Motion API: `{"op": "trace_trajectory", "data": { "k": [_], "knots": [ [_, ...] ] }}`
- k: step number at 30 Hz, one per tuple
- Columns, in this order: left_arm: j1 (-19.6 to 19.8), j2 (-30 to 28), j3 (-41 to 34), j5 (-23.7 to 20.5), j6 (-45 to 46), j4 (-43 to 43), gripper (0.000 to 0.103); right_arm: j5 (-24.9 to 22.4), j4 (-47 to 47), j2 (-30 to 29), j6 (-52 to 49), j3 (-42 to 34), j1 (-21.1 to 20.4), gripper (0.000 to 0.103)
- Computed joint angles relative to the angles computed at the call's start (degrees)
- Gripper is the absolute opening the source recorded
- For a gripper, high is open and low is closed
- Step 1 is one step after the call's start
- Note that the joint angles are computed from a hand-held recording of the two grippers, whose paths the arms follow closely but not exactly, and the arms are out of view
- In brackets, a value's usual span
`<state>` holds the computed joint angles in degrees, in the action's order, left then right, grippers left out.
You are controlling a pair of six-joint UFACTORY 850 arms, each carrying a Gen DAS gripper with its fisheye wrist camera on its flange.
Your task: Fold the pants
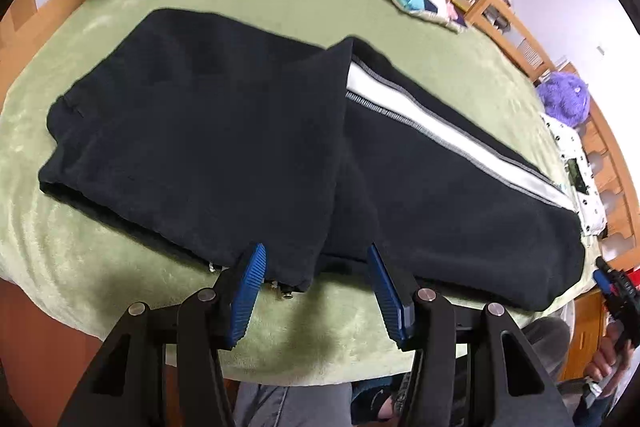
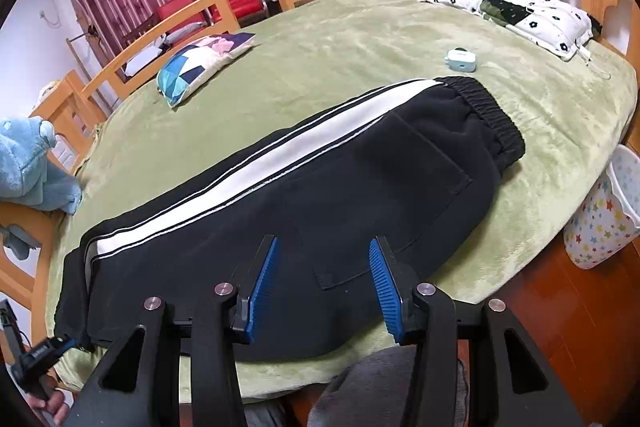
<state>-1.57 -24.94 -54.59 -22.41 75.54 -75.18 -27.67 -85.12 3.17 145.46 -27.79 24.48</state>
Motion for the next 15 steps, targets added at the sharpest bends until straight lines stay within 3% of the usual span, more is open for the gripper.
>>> {"op": "trace_trajectory", "data": {
  "k": [6,7,8,12,15],
  "knots": [
    [-3.7,-0.4,0.8,9.2,-0.4,2.9,0.048,1.1,1.1,-0.8,-0.4,-0.6,-0.6,0.047],
    [-4.1,-0.3,0.8,10.5,-0.7,3.7,0.025,1.6,0.7,-0.8,0.0,-0.5,-0.9,0.047],
    [-4.5,0.1,0.8,12.9,-1.5,4.9,0.010,2.0,0.3,-0.8,0.3,-0.4,-1.1,0.047],
    [-1.6,1.5,-0.1,8.6,8.3,-5.3,0.008,1.6,2.1,-1.0,-1.4,-0.4,-1.1,0.047],
    [-0.4,2.3,-2.0,9.4,19.5,-16.9,0.008,1.3,2.2,-0.8,-1.4,-0.2,-1.4,0.047]
  ]
}}
